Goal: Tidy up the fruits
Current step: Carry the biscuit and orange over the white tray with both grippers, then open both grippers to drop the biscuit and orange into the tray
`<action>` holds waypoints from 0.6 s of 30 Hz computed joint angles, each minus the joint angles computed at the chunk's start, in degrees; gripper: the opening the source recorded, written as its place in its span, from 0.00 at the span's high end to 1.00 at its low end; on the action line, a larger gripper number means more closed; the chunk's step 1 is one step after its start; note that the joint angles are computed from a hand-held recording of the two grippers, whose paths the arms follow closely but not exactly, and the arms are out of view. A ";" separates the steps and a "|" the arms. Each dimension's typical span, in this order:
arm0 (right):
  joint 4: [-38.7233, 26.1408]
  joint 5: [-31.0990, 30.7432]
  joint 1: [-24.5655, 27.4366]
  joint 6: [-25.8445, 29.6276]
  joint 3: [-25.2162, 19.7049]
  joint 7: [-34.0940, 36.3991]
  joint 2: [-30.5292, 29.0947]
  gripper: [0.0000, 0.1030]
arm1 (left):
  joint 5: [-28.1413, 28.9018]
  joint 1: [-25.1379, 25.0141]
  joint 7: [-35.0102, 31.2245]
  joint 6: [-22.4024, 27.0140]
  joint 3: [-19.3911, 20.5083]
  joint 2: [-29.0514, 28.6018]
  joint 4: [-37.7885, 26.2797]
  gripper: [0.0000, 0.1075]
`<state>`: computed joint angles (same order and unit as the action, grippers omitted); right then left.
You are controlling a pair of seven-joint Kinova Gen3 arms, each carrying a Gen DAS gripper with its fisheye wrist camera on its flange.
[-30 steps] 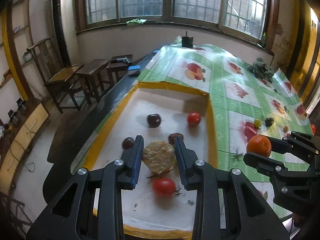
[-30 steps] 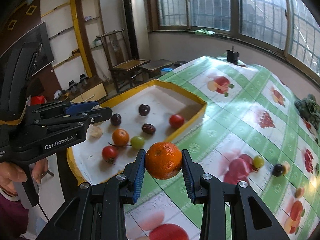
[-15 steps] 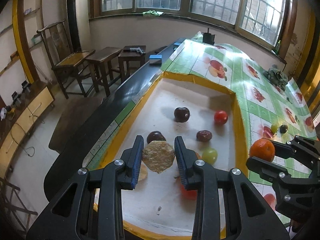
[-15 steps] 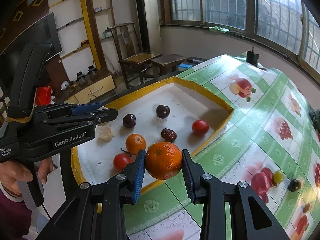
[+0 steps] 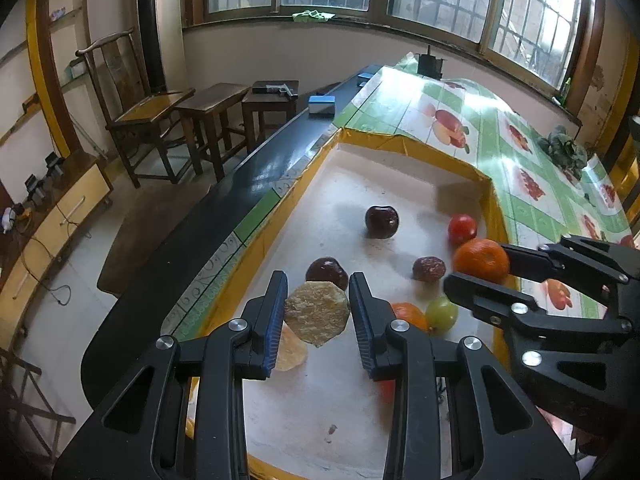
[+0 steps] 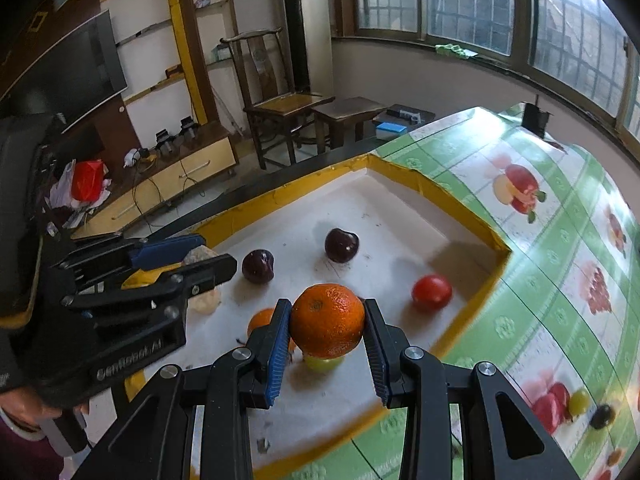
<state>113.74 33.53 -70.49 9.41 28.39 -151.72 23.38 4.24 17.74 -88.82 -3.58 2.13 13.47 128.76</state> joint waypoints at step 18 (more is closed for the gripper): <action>-9.82 -10.66 19.27 3.25 -18.38 17.41 6.39 0.67 | 3.97 14.30 -0.49 1.20 -15.97 3.54 -2.46 0.71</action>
